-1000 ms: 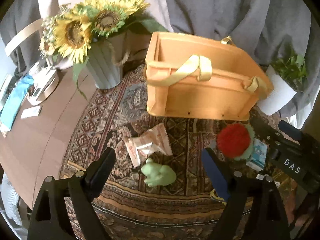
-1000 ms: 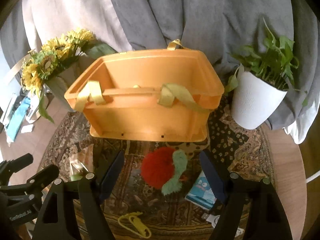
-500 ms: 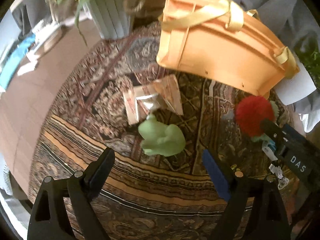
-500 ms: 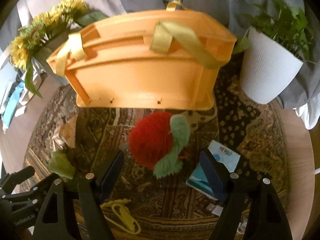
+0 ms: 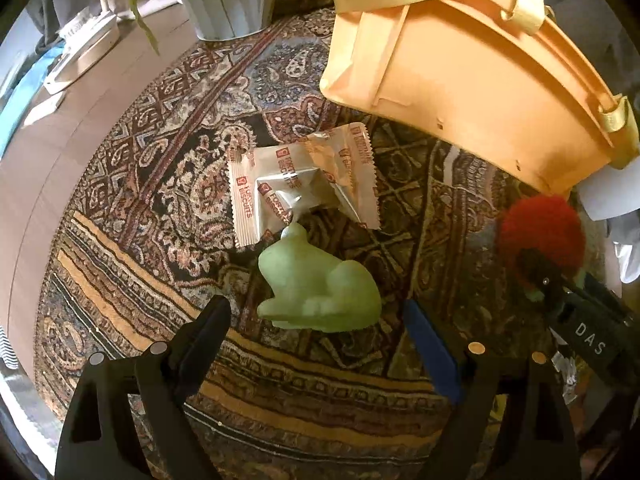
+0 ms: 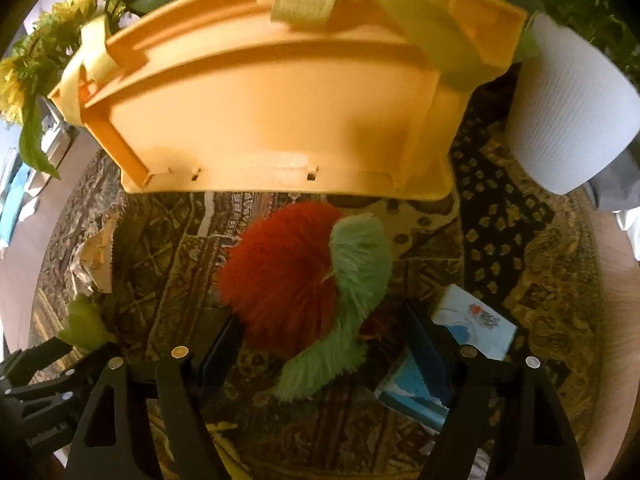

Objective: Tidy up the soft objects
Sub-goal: 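Grasp the green frog with the left tool while the right tool grasps the red fluffy toy, then lift the frog with the left tool while the right tool carries the red toy over the crate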

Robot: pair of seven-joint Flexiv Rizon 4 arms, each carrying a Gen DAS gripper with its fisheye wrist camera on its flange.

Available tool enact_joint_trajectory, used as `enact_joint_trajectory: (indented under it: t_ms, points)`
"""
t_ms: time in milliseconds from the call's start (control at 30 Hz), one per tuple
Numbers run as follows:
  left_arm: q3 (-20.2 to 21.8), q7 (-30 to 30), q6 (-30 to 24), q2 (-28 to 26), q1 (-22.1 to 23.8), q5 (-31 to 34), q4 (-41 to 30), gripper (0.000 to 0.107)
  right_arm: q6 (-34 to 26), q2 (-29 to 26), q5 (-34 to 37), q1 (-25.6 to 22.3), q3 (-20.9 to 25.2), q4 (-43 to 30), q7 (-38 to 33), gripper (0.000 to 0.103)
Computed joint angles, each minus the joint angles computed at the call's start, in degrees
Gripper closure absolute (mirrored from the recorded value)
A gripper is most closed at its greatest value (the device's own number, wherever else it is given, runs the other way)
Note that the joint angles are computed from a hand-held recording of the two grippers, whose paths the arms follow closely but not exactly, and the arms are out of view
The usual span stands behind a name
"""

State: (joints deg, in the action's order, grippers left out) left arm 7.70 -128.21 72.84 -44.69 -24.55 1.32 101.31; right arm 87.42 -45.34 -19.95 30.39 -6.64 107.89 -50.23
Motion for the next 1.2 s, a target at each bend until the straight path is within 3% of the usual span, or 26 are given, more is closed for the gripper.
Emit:
enact_joint_trajectory:
  t_ms: [267,500,667,867,1200]
  points:
    - [-1.1,1.0,1.0,-2.4,1.8,-1.2,-1.7,0.036,-1.1,-2.8,0.2,-3.2,3.5,-3.8,-2.4,0.025]
    - [0.9,1.1,1.3,-4.0,1.0,-0.8,-3.7,0.051,-0.3,-4.7,0.5,-2.9,2.8,-6.0,-3.2,0.030]
    - [0.9,2.0,2.4,-3.5,1.0,-0.7,-2.7,0.053,1.1,-4.5,1.4,-2.1,2.1,-5.0,-2.8,0.052]
    - [2.0,1.1,3.9,-1.5,-1.2,-0.1,-0.1,0.053,3.4,-4.0,2.2,-2.2,2.3,-3.6,-3.8,0.068]
    - [6.4,-0.7,8.5,1.1,-5.4,2.3,2.6,0.053,9.8,-1.1,5.1,-0.1,0.8,0.7,-6.3,0.072]
